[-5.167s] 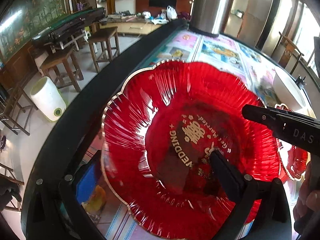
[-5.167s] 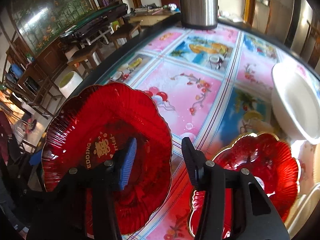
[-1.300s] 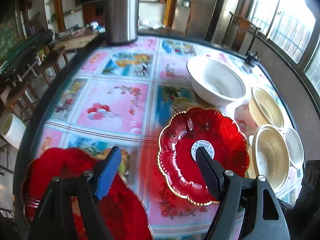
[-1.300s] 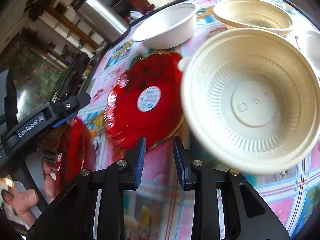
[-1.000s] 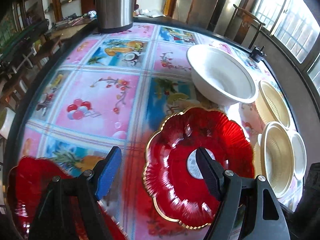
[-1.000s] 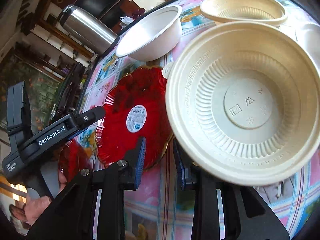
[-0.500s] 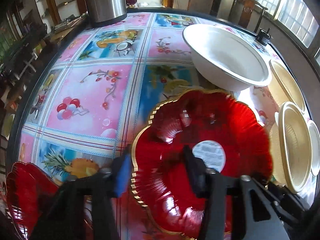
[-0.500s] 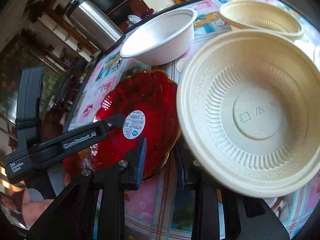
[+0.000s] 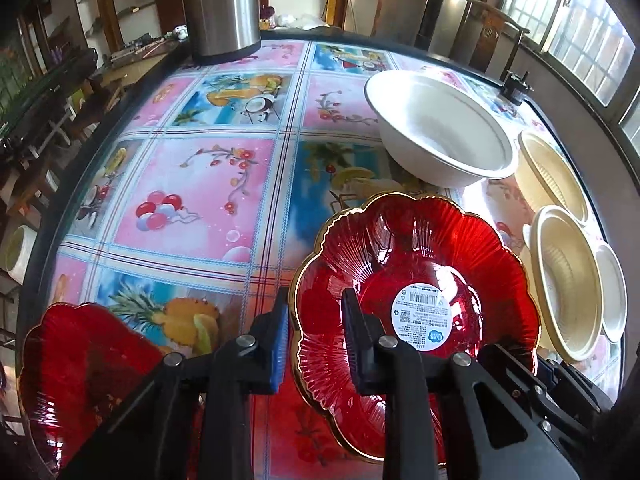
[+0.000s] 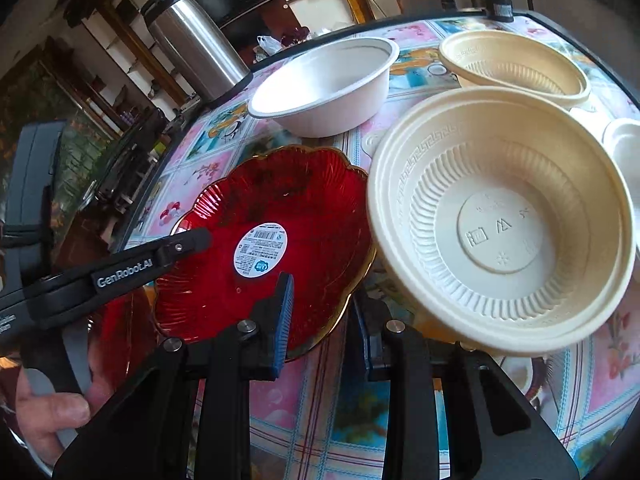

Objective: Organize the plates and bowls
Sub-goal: 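Grasp the small red scalloped plate with the right gripper while the left holds the large plate, then lay the small red plate onto the large plate with the right gripper while the left holds it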

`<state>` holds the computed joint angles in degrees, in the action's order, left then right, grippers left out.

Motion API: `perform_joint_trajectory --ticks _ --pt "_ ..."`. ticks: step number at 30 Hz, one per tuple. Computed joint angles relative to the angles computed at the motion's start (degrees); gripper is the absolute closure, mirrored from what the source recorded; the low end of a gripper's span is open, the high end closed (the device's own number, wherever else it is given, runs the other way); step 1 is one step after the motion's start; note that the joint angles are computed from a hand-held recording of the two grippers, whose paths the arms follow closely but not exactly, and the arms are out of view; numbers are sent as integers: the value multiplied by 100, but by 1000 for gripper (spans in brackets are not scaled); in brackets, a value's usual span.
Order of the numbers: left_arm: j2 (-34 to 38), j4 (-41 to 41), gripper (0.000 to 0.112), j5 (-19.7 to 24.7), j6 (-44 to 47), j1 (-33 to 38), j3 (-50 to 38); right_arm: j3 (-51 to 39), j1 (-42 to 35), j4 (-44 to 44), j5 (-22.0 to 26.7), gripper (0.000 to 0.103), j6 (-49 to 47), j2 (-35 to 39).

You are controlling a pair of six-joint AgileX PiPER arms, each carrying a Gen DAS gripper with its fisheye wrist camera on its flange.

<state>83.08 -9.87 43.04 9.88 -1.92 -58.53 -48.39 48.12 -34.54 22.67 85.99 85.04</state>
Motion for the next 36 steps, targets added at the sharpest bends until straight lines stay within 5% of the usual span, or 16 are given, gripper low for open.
perform_joint_trajectory --ticks 16,36 --pt "-965 -702 88 504 996 1013 277 -734 975 -677 1204 75 468 -37" --pt "-1724 -2165 89 1238 3829 4337 901 -2246 2172 -519 1823 75 -8 1006"
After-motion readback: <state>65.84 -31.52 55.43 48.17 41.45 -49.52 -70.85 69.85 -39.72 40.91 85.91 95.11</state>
